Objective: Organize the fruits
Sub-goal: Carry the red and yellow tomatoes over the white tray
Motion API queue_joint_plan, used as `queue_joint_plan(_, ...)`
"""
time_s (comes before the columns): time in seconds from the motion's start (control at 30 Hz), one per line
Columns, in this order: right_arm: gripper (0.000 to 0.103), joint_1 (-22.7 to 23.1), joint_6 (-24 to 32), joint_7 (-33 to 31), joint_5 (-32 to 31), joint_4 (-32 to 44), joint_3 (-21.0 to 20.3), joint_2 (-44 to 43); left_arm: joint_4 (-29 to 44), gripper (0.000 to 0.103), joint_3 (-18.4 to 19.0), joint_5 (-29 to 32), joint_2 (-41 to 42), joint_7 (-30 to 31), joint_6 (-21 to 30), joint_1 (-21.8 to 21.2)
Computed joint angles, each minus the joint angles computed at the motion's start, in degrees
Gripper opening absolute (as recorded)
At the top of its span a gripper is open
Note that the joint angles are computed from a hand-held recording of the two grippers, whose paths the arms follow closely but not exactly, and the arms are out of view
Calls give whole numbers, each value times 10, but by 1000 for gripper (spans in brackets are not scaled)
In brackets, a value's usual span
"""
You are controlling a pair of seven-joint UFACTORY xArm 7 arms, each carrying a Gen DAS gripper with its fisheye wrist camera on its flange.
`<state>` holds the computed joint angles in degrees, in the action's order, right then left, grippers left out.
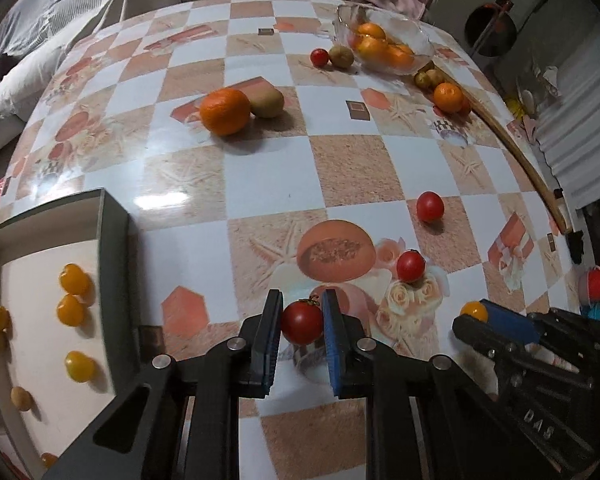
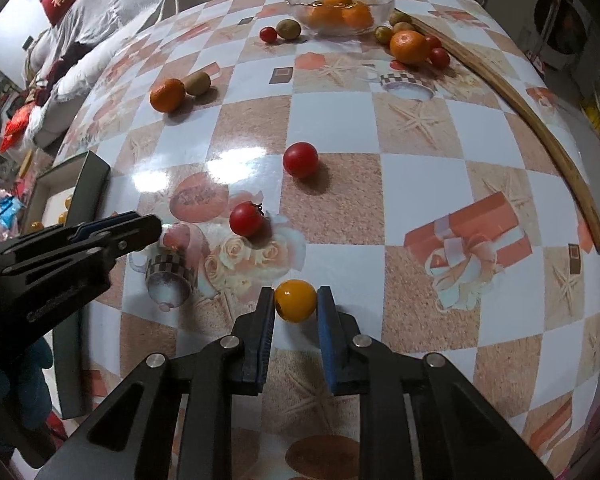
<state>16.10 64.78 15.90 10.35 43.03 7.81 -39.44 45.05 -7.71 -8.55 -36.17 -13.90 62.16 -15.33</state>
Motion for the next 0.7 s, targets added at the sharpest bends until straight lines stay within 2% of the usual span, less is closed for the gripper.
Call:
queue_joint_plan(0.37, 23, 4, 8, 0, 3, 20, 2, 6, -4, 21, 11, -1, -53, 0, 28, 9)
queue_joint_plan(0.7, 23, 22, 3, -7, 8, 48, 15, 29, -8, 21, 25, 7, -106, -2, 60, 36)
